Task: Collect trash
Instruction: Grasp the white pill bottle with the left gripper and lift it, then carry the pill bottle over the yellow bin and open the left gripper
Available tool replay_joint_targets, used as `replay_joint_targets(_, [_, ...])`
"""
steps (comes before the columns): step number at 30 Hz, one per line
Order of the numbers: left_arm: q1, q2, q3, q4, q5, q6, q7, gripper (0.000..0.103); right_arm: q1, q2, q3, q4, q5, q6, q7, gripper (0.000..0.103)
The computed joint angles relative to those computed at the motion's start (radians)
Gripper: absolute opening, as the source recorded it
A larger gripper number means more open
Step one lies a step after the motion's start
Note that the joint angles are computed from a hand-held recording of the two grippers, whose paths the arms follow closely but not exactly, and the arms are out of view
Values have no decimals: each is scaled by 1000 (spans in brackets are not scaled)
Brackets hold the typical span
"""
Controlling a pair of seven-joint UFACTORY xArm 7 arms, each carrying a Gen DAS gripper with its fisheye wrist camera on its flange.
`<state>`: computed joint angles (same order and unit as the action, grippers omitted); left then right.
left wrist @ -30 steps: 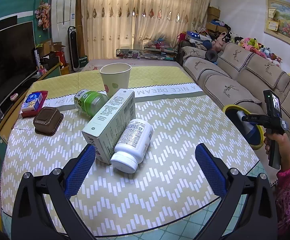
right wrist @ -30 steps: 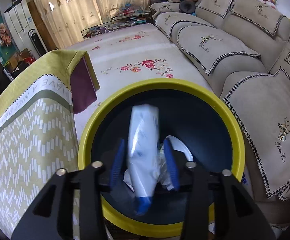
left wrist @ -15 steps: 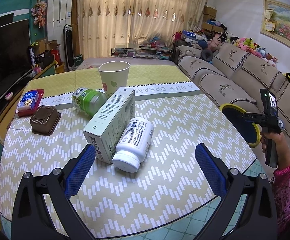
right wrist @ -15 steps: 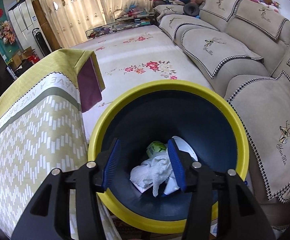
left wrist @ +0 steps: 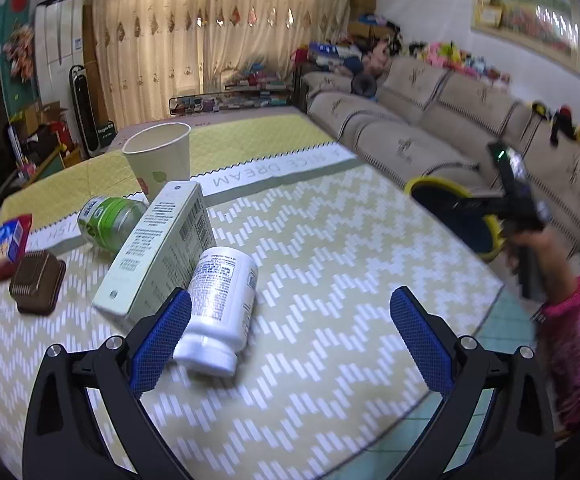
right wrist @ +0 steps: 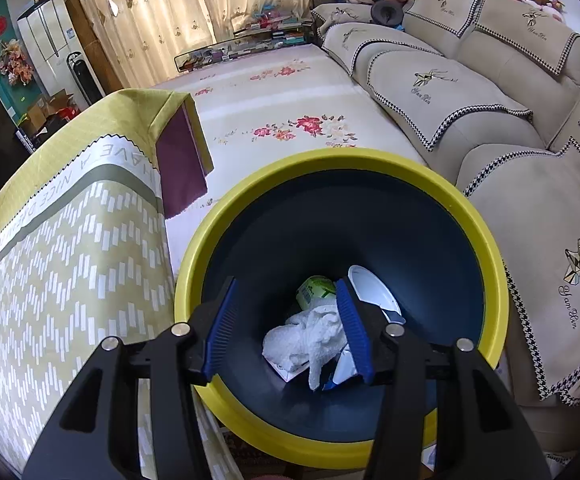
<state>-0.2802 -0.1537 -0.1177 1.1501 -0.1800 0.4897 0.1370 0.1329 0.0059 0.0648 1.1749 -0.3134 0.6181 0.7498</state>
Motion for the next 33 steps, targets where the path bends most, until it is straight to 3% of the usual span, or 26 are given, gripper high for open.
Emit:
replay_joint_targets(9, [30,116,-9,103,155,50,-71,95,-1,-3,0,-11,11,-9,-9,49])
replay_joint_targets(20, [36,185,-3,152,142,123,-43,67,6,19,-2,0,30,-7,-26,49])
replay_joint_targets(24, [40,197,-2,161,125,145,-28,48,7,17,-3,-3,30,-7,-26,49])
replay_joint_targets(33, [25,183,-16,156,66,128,12,46,4,2,-3,-19,33,-16,-28,49])
